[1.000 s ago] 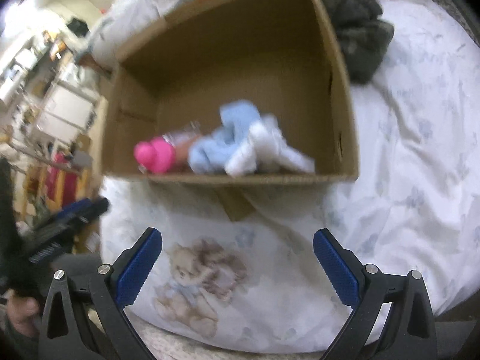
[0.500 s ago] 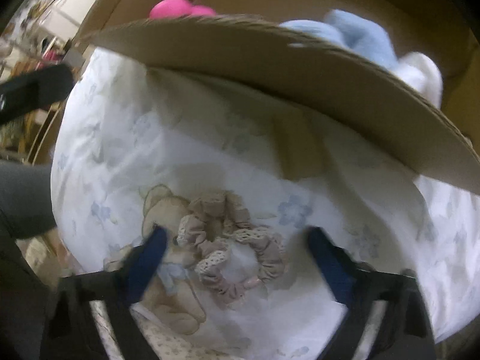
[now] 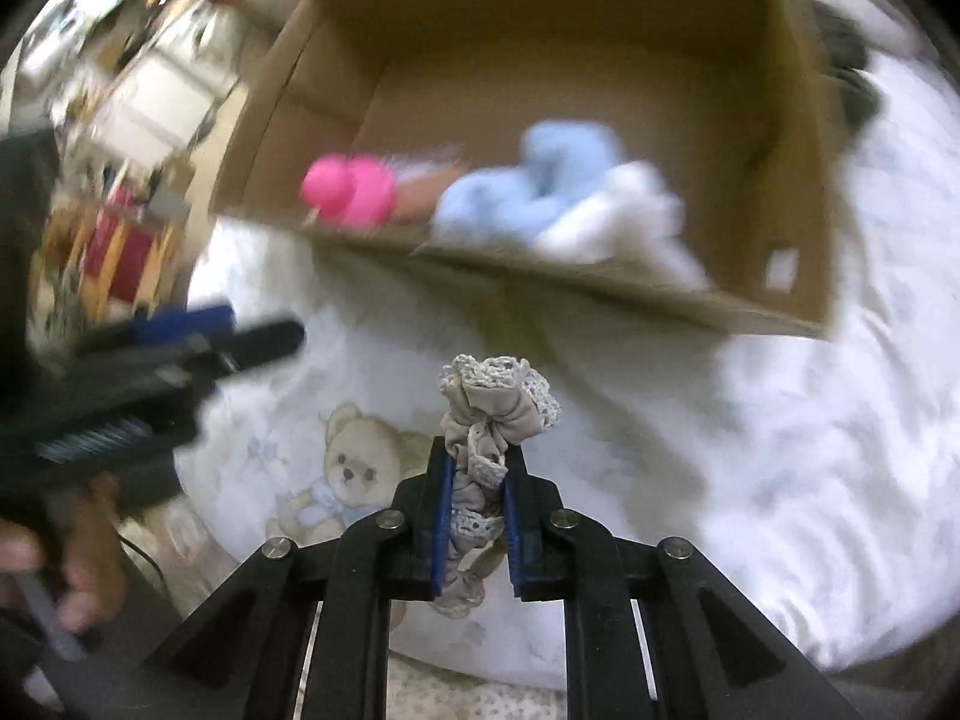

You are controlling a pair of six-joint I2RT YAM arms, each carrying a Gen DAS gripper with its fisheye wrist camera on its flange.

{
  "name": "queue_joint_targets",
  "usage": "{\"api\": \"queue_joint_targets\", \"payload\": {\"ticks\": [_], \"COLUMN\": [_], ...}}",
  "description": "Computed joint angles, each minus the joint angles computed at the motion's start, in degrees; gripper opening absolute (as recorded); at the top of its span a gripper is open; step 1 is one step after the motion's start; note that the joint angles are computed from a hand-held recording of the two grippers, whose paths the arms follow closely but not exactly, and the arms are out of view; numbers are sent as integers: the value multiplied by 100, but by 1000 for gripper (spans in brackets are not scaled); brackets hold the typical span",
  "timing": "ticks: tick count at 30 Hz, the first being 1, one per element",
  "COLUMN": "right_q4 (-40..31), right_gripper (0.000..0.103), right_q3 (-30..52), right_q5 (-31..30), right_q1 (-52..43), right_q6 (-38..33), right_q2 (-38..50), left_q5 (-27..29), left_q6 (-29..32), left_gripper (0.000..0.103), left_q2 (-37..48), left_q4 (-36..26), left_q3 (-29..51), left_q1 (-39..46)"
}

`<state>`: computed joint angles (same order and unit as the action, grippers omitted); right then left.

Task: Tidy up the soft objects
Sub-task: 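Lower the right tool to the sheet and grasp the grey lace scrunchie, then carry the grey scrunchie with the right tool over the box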

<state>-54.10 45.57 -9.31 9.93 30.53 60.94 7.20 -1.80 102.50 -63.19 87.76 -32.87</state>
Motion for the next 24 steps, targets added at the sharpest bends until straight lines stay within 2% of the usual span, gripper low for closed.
{"api": "queue_joint_targets", "payload": {"ticks": [3, 7, 9, 10, 13, 15, 17, 18, 20, 24], "right_q4": [-241, -361, -357, -394, -403, -447, -561, -557, -588, -484], "right_gripper": [17, 17, 17, 17, 17, 17, 17, 17, 17, 17], "right_q3": [50, -75, -86, -74, -129, -153, -117, -154, -133, -142], "right_q5": [57, 307, 201, 95, -125, -268, -397, -448, -483, -520], "right_q1": [-384, -595, -934, -1413, -1863, -2111, -2319, -2374, -2381, -2285], "right_q6": [174, 406, 251, -78, -285, -439, -618, -687, -733, -686], "right_q2": [-381, -815, -886, -895, -976, -1031, -1069, -1083, -1087, -1031], "left_q5": [108, 270, 197, 117, 124, 91, 238, 330, 397, 668], "left_q6": [-277, -1139, -1533, -1684, -1980, -2087, -2093, -2082, -2016, -1914], "left_gripper": [68, 62, 62, 62, 60, 45, 27, 23, 8, 6], "left_q2": [142, 140, 102, 111, 328, 488, 592, 590, 517, 203], "left_q4": [108, 760, 1158, 1344, 1617, 1665, 1811, 1873, 1875, 1777], "left_q3": [-90, -480, -676, -749, -759, -712, -736, -760, -779, -853], "left_q1": [-240, -578, -737, -823, -960, -988, -979, -958, -940, -826]}}
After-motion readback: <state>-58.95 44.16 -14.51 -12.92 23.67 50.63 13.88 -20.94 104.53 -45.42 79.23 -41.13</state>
